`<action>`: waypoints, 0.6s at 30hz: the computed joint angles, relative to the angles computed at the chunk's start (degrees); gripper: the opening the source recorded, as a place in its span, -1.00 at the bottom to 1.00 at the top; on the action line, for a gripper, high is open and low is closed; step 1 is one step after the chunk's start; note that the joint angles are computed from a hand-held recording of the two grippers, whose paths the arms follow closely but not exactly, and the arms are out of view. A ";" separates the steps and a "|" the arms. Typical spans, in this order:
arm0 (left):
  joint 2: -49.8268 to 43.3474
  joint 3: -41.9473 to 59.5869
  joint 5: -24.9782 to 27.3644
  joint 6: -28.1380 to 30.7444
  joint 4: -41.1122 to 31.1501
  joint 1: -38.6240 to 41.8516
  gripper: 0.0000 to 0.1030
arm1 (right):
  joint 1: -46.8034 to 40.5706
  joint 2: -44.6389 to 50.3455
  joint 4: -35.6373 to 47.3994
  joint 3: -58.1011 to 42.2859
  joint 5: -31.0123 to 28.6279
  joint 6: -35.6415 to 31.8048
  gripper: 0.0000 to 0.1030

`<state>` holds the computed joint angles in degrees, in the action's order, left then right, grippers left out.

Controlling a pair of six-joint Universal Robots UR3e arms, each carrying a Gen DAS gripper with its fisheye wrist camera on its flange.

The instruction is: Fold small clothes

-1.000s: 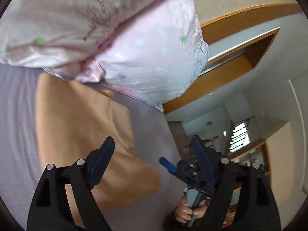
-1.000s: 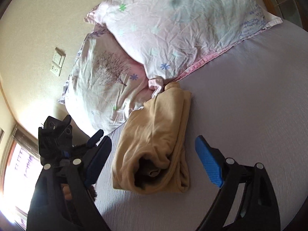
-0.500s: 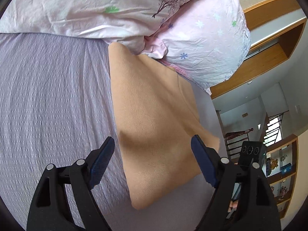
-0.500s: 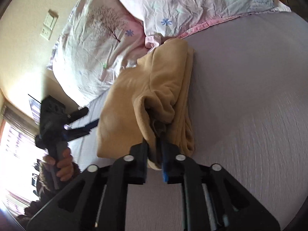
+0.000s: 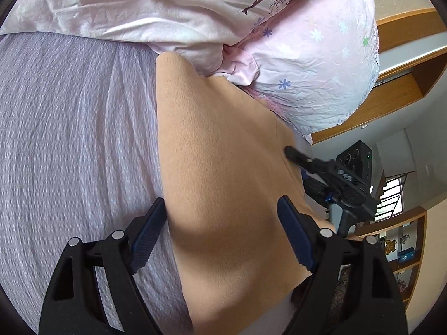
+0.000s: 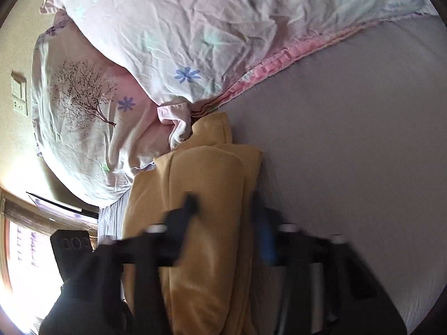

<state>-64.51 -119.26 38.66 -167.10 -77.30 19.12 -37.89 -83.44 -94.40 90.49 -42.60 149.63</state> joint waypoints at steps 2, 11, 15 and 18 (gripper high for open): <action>-1.12 -0.08 0.14 -0.99 2.56 -0.59 0.52 | 0.26 0.78 -5.31 1.01 1.91 1.43 -0.81; -2.26 -0.60 -0.90 -1.63 3.79 0.29 0.15 | 0.60 3.49 -3.09 -1.94 0.21 2.40 0.03; -0.57 -0.46 -1.63 1.12 -0.24 1.68 -0.37 | 0.30 2.12 0.05 0.13 3.18 -1.57 -0.64; 6.79 3.95 -2.74 16.16 -21.87 9.36 -0.41 | -0.67 -1.08 11.04 -0.65 8.14 -7.62 -0.66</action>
